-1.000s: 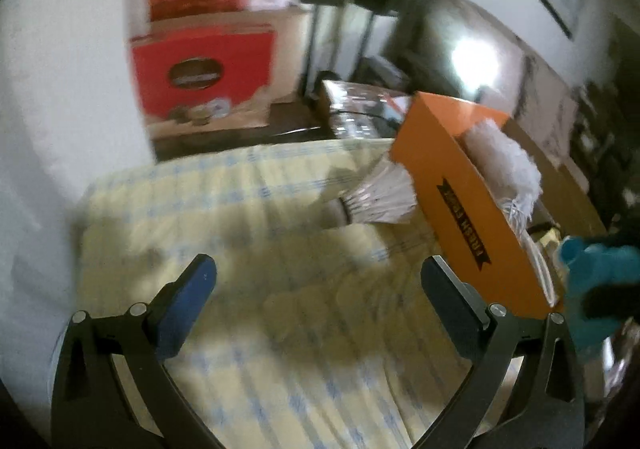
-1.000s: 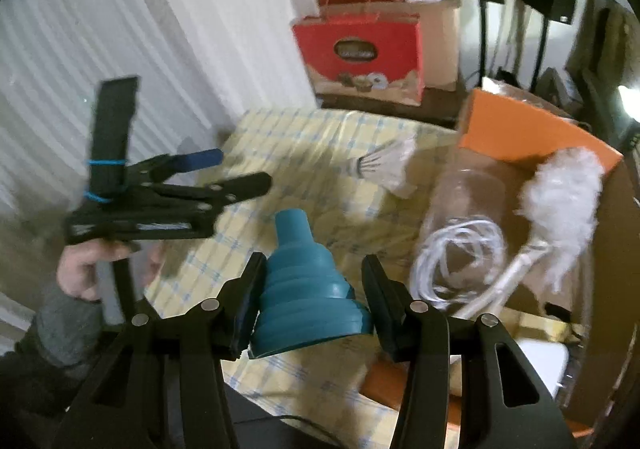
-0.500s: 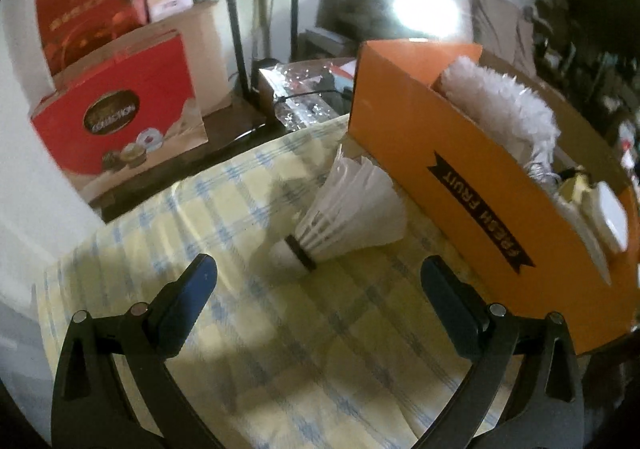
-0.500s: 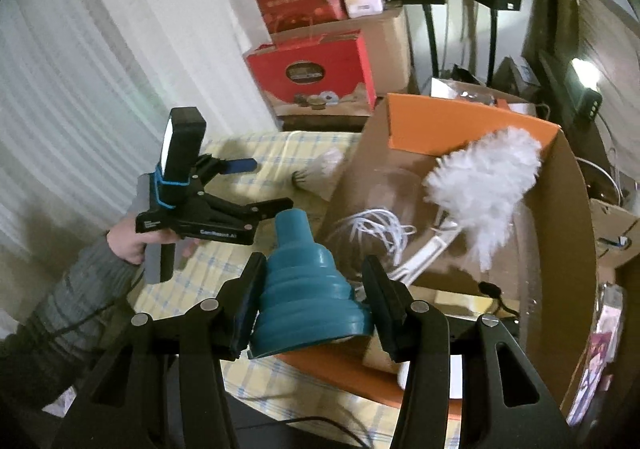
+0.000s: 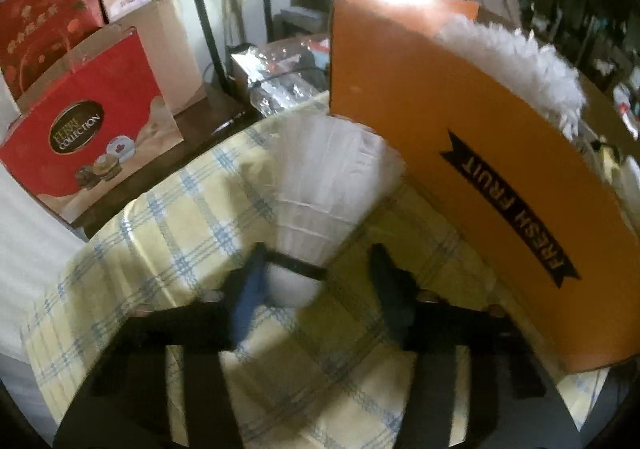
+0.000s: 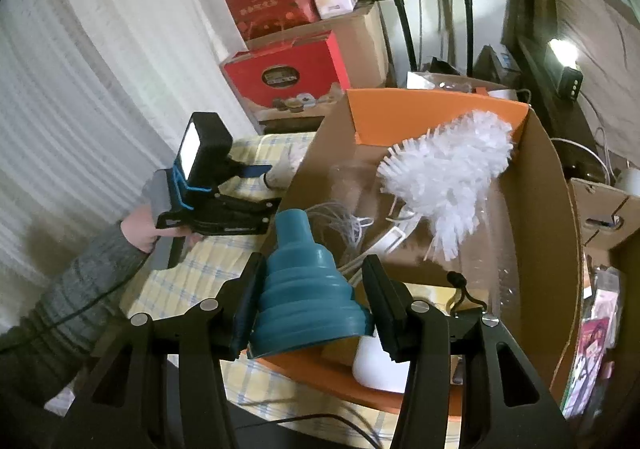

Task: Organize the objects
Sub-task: 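Lift the cone with the right gripper while the left grasps the white shuttlecock, then carry the cone and shuttlecock over the orange box with both grippers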

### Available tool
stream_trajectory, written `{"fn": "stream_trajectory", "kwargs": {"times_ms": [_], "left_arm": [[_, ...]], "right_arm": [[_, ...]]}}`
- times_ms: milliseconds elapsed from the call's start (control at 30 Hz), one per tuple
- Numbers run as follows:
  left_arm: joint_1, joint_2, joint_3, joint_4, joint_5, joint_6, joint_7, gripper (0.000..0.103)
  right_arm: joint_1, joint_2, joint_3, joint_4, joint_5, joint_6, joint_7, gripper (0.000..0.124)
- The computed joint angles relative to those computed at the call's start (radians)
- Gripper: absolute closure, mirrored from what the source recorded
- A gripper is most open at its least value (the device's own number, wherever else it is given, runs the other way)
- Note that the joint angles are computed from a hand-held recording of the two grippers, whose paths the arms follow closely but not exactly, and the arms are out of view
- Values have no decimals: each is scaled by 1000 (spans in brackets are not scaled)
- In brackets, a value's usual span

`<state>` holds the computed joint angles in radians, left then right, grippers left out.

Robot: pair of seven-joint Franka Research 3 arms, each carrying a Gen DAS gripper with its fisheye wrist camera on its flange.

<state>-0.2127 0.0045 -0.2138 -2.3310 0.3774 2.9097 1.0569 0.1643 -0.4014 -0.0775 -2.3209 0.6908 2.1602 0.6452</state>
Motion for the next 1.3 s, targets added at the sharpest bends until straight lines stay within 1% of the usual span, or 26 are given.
{"fn": "stream_trajectory", "kwargs": {"times_ms": [33,133,167,200,267,333,367,400,467,533,633,667,767,867,967,1067,1133,1200,1300], "left_arm": [[0,-4,0,-5,-5,5,-4,70],[-11,-21,-4,-45,-202,70,125,70],[-12,-24,-4,-50,-204,78,117,70],[-9,-31,-5,-56,-170,84,76,70],[-12,-55,-7,-80,-166,99,40,70],[-7,-84,-13,-100,-132,108,-22,70],[4,-105,-23,-113,-97,111,-74,70],[35,-132,-52,-122,-13,101,-171,70],[72,-178,-92,-131,97,76,-305,70],[61,-215,-97,-138,118,55,-357,70],[18,-262,-86,-142,85,26,-385,70],[2,-277,-84,-138,67,10,-392,70],[-18,-304,-90,-117,49,-37,-415,70],[-24,-320,-108,-90,54,-54,-452,70],[-31,-299,-115,-54,59,-60,-477,70],[-49,-251,-108,-3,47,-66,-477,70],[-47,-213,-118,38,71,-80,-495,70],[-56,-166,-113,86,75,-88,-499,70],[-65,-96,-110,162,118,-118,-530,70]], "right_arm": [[-1,1,-1,-1,0,1,0,73],[-5,2,-5,-1,5,3,1,73],[-6,0,-7,-1,9,2,0,73],[-7,-1,-8,-1,12,3,0,73],[-8,-7,-11,0,18,3,-3,73],[-10,-17,-14,-1,23,3,-5,73],[-11,-21,-16,-1,25,3,-6,73],[-12,-26,-18,0,27,4,-7,73],[-16,-30,-20,2,29,8,-6,73],[-22,-36,-17,0,24,27,1,73],[-27,-52,-5,-14,5,78,19,73],[-27,-53,-7,-14,2,85,24,73],[-27,-47,-15,-7,-5,93,36,73],[-27,-44,-21,-6,-8,108,40,73],[-28,-35,-28,-2,2,122,44,73],[-31,-16,-34,11,12,133,51,73],[-36,2,-35,24,16,143,62,73],[-41,23,-36,37,19,154,71,73],[-52,63,-37,61,15,166,81,73]]}}
